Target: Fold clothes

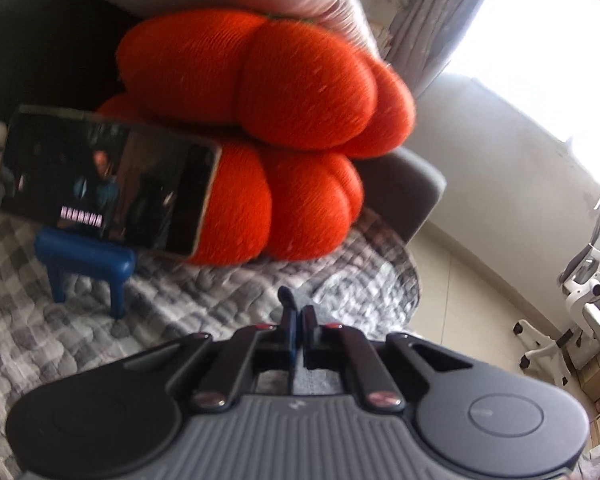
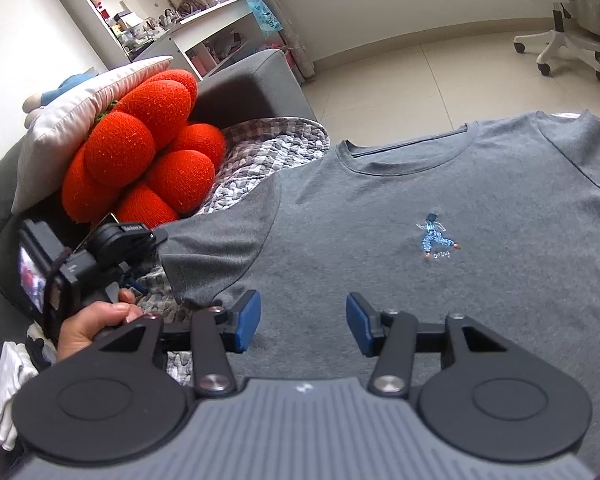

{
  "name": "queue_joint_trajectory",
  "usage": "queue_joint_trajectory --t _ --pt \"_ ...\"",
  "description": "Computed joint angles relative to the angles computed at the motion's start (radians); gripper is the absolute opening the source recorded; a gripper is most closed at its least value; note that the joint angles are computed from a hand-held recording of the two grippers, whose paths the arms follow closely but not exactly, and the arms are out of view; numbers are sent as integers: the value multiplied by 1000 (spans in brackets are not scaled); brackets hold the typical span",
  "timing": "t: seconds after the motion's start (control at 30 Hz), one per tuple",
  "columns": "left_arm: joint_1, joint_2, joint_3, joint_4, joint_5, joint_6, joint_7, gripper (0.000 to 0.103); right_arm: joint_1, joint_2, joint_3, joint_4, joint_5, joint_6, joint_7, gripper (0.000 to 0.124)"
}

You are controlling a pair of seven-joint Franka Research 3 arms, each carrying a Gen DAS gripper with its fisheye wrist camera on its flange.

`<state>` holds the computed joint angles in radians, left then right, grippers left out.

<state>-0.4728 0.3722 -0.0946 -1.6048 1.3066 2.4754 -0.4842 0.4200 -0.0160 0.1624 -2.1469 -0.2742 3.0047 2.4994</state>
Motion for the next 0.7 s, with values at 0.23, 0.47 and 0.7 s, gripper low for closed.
queue_joint_trajectory --t 0.23,0.47,0.7 --pt "-28 32 -5 87 -8 5 86 2 -3 -9 -2 -21 98 24 -57 52" --pt "-58 76 11 153 -44 78 114 2 -19 -25 4 -44 143 42 -75 52" --pt "-89 90 28 163 -71 117 84 2 -49 -45 14 -70 151 50 -59 52"
